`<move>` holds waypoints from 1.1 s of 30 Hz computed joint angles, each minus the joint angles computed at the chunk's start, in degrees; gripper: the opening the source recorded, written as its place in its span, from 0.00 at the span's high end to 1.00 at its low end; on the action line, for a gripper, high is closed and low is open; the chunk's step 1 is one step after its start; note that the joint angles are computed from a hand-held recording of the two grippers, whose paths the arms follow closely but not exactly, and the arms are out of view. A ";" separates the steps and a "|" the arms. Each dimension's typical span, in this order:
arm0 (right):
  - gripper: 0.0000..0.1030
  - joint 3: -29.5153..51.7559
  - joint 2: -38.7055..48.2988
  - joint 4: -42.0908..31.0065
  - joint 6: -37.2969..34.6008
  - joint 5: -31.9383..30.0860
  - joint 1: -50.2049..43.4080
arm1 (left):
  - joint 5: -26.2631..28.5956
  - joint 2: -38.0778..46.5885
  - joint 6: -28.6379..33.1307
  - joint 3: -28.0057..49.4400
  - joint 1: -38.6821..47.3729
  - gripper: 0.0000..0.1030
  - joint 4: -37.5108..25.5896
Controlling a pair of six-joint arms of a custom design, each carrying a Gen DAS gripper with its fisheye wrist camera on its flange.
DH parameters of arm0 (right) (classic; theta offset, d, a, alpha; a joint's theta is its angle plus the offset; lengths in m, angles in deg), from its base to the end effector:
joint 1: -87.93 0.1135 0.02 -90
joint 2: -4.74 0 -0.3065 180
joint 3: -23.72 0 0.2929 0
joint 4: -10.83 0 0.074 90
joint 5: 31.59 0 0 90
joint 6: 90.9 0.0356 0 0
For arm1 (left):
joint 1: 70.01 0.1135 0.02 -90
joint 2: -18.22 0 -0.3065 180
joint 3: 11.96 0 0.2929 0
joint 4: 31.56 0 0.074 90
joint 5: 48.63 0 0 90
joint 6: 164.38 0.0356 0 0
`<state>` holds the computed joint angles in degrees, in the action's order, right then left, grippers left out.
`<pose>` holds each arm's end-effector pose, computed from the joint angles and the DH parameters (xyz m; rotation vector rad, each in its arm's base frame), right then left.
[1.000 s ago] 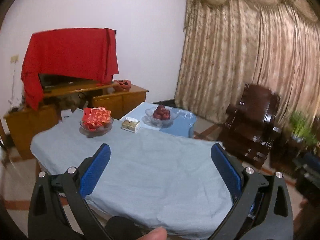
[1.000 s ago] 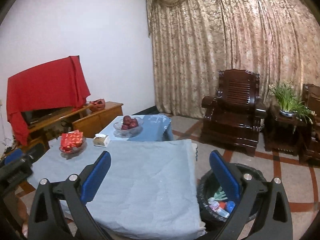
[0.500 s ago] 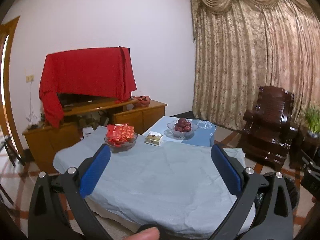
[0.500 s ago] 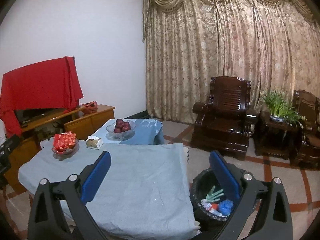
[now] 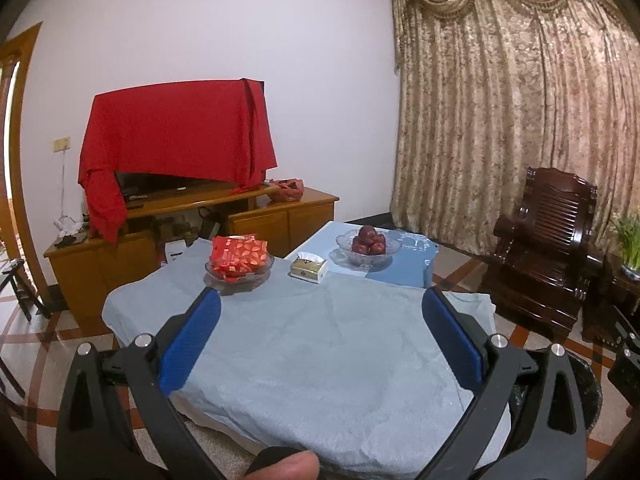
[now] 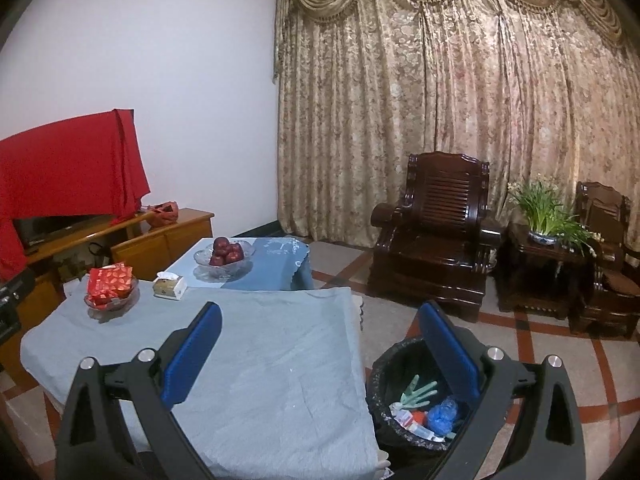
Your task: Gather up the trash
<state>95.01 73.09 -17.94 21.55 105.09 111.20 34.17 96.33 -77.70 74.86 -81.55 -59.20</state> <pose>0.2748 0.0900 0.3705 0.4789 1.8220 -0.2801 0.3436 -0.0656 0.4223 0.0509 1.8982 -0.0569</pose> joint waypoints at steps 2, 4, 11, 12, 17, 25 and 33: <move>0.06 0.21 0.86 0.91 -0.28 -0.60 -0.30 | -0.43 0.72 0.22 0.30 -0.20 0.05 0.40; 0.06 0.44 1.55 1.74 -0.59 -0.84 -0.44 | -0.98 1.34 0.09 0.43 -0.46 0.05 1.51; 0.06 1.73 3.88 3.55 -2.32 -0.29 -0.84 | -0.44 3.61 -0.46 1.88 -1.14 0.05 2.84; 0.06 1.69 3.97 3.73 -2.36 -0.24 -0.98 | -0.58 4.12 -0.57 2.35 -1.34 0.05 2.74; 0.06 2.18 5.10 3.58 -2.14 -0.42 -2.30 | -0.34 5.06 -0.63 2.98 -1.50 0.05 2.75; 0.06 2.73 4.81 2.90 -0.33 -0.22 -4.32 | -0.94 5.52 -0.77 2.34 -2.25 0.05 4.37; 0.06 2.44 3.64 2.62 0.10 1.02 -4.66 | -1.27 5.52 -0.59 0.95 -3.17 0.05 4.98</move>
<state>97.46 76.73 -15.32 21.65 106.11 106.54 32.89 101.86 -78.29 75.81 -84.72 -54.21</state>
